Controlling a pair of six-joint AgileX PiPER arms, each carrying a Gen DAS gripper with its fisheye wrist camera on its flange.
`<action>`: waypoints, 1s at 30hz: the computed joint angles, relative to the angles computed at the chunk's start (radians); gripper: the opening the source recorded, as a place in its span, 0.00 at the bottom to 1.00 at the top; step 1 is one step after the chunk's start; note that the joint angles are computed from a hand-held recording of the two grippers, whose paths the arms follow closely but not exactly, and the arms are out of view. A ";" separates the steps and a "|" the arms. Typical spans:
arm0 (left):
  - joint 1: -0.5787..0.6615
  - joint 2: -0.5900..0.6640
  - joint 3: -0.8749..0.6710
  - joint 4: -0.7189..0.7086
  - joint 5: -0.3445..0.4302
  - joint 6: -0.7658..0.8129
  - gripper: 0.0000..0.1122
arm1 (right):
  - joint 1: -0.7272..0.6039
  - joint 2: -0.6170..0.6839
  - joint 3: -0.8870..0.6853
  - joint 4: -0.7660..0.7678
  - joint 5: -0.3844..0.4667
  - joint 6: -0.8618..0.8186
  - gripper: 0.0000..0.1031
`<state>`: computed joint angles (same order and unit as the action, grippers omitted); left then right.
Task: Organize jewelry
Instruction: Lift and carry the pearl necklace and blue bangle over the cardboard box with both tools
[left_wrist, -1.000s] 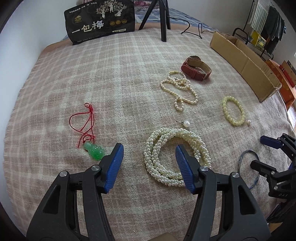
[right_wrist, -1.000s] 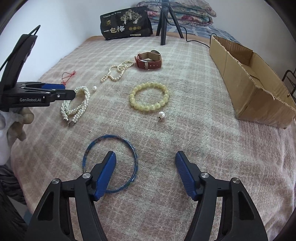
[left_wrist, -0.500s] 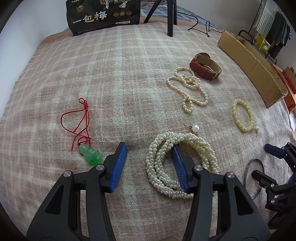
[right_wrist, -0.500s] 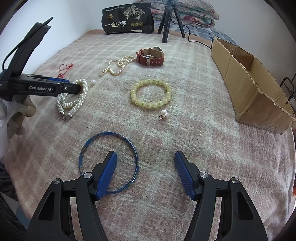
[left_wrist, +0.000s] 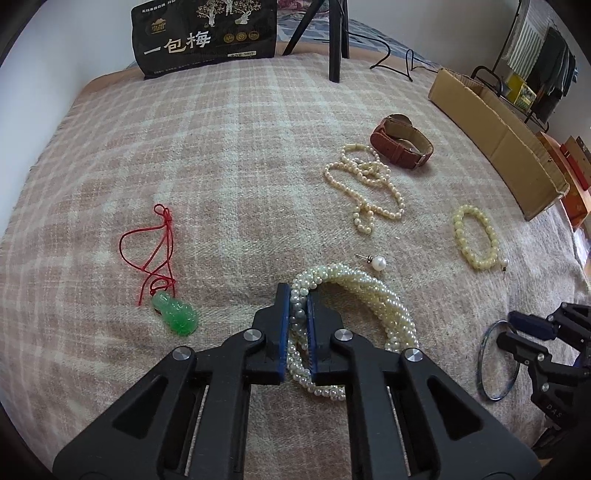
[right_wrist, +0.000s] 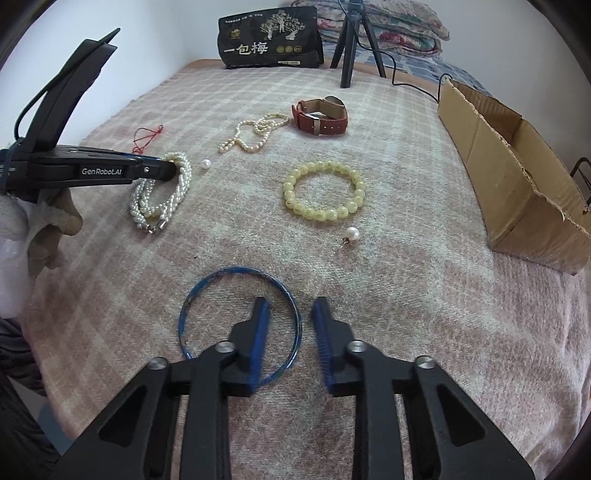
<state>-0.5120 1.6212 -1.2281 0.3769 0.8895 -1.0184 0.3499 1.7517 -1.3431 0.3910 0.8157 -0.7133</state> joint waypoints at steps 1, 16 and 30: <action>-0.003 -0.003 0.003 0.003 0.000 -0.005 0.05 | 0.000 0.001 -0.002 0.002 0.004 0.000 0.08; -0.058 -0.039 -0.009 0.096 0.033 -0.063 0.05 | -0.030 -0.017 0.001 0.061 0.024 -0.033 0.03; -0.151 -0.112 -0.064 0.234 0.121 -0.138 0.05 | -0.025 -0.100 0.011 0.112 -0.020 -0.091 0.03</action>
